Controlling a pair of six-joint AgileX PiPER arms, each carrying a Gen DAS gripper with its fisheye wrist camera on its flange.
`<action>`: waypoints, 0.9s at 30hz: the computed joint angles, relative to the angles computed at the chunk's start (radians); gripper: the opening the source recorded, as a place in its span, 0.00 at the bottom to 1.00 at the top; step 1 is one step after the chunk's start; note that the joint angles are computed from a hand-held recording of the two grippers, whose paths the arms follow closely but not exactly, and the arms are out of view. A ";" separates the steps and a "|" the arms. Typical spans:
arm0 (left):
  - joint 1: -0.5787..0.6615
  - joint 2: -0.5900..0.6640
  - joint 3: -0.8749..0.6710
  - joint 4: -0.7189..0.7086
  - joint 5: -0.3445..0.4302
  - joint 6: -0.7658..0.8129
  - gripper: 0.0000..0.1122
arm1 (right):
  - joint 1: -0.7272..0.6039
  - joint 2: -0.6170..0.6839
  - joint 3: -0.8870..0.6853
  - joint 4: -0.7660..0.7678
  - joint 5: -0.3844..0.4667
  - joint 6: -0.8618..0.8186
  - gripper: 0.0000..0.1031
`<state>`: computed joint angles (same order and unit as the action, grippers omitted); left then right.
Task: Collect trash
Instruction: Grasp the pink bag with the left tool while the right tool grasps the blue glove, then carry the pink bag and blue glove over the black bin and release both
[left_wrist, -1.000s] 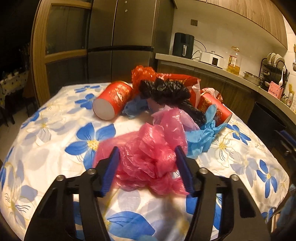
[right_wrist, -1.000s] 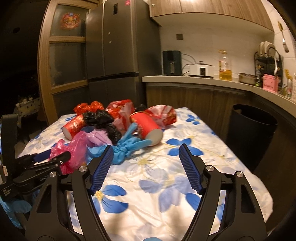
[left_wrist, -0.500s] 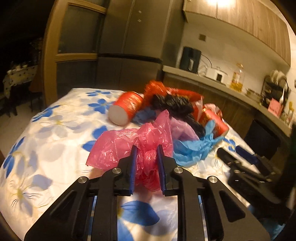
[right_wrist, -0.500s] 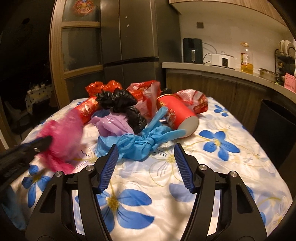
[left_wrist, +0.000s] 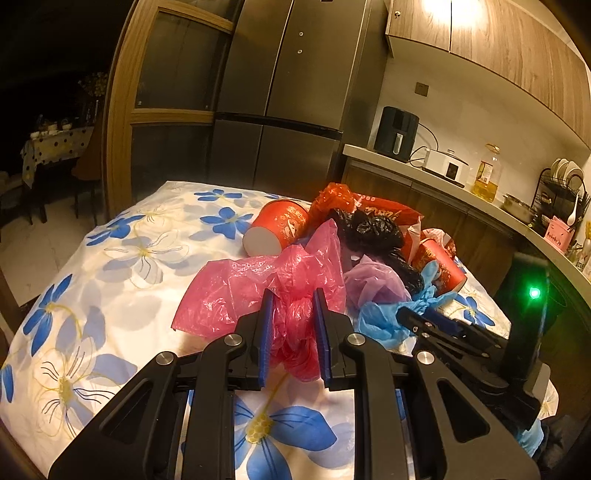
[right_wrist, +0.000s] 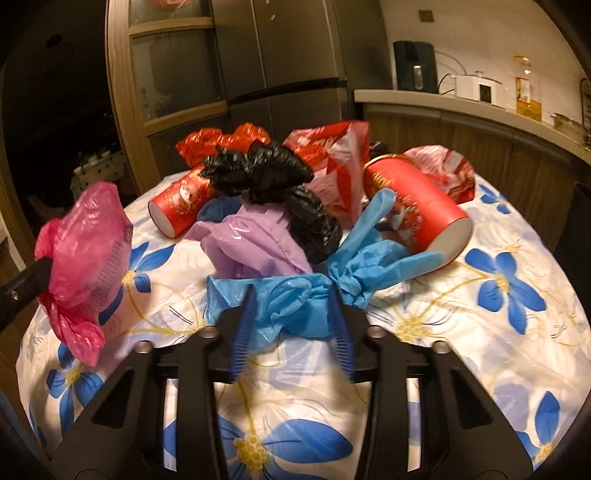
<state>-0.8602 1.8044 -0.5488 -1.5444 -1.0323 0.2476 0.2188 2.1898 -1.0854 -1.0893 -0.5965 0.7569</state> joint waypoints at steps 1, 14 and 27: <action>0.000 0.001 -0.005 -0.005 0.000 0.006 0.18 | -0.003 0.000 0.001 -0.017 -0.010 0.005 0.13; -0.038 0.013 -0.092 -0.049 -0.022 0.110 0.18 | -0.171 -0.160 0.207 -0.012 -0.192 -0.149 0.01; -0.017 0.089 -0.349 0.000 0.019 0.349 0.18 | -0.403 -0.230 0.177 -0.146 -0.307 -0.048 0.01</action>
<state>-0.8771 1.8931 -0.8981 -1.5440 -1.0128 0.5962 -0.1841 1.9595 -0.9082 -1.2355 -0.9032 0.7088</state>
